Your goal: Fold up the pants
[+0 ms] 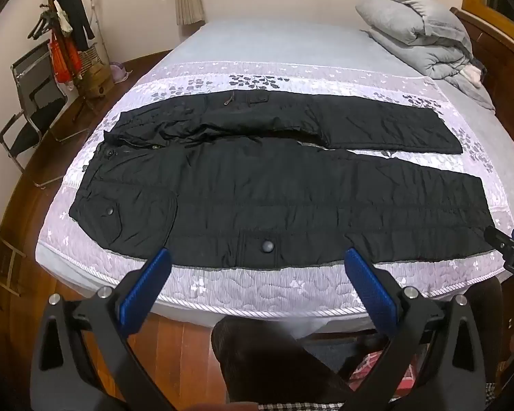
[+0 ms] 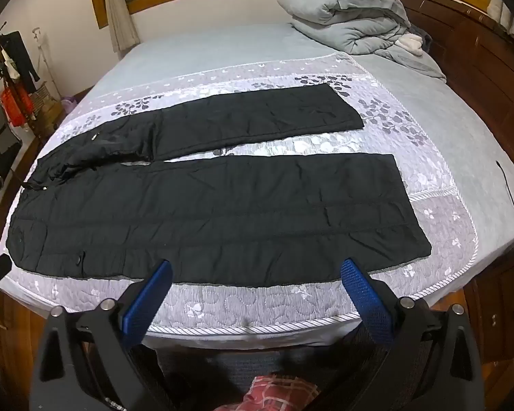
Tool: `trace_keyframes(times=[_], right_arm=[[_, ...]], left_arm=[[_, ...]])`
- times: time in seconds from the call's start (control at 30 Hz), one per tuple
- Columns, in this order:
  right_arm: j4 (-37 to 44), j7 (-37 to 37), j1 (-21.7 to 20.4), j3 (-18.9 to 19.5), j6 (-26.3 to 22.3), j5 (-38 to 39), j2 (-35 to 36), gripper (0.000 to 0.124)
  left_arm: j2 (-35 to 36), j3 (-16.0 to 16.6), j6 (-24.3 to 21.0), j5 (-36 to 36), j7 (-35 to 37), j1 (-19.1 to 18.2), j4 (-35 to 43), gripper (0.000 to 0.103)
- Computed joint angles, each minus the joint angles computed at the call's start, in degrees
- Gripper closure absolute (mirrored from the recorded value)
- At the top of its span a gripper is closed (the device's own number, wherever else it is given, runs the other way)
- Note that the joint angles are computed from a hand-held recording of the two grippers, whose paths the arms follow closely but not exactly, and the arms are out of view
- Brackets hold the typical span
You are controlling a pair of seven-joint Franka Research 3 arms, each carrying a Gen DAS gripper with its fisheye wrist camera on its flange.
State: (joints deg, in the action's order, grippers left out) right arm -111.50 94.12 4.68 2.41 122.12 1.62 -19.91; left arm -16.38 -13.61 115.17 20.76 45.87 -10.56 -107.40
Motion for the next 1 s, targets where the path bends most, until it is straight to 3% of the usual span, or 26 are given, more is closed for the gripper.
trace_keyframes(times=[0.3, 0.5, 1.0], right_arm=[[-0.1, 0.1, 0.0, 0.0, 0.6, -0.2, 0.1, 0.024], [-0.3, 0.1, 0.0, 0.0, 0.6, -0.2, 0.0, 0.024], [-0.2, 0.1, -0.1, -0.1, 0.6, 0.0, 0.0, 0.024]], left_arm=[[0.3, -0.1, 0.5, 0.6, 0.2, 0.2, 0.6, 0.003], [-1.4, -0.2, 3.2, 1.5, -1.9, 0.4, -1.2, 0.003], [-1.0, -0.4, 2.5, 2.1, -0.6, 0.2, -0.9, 0.003]])
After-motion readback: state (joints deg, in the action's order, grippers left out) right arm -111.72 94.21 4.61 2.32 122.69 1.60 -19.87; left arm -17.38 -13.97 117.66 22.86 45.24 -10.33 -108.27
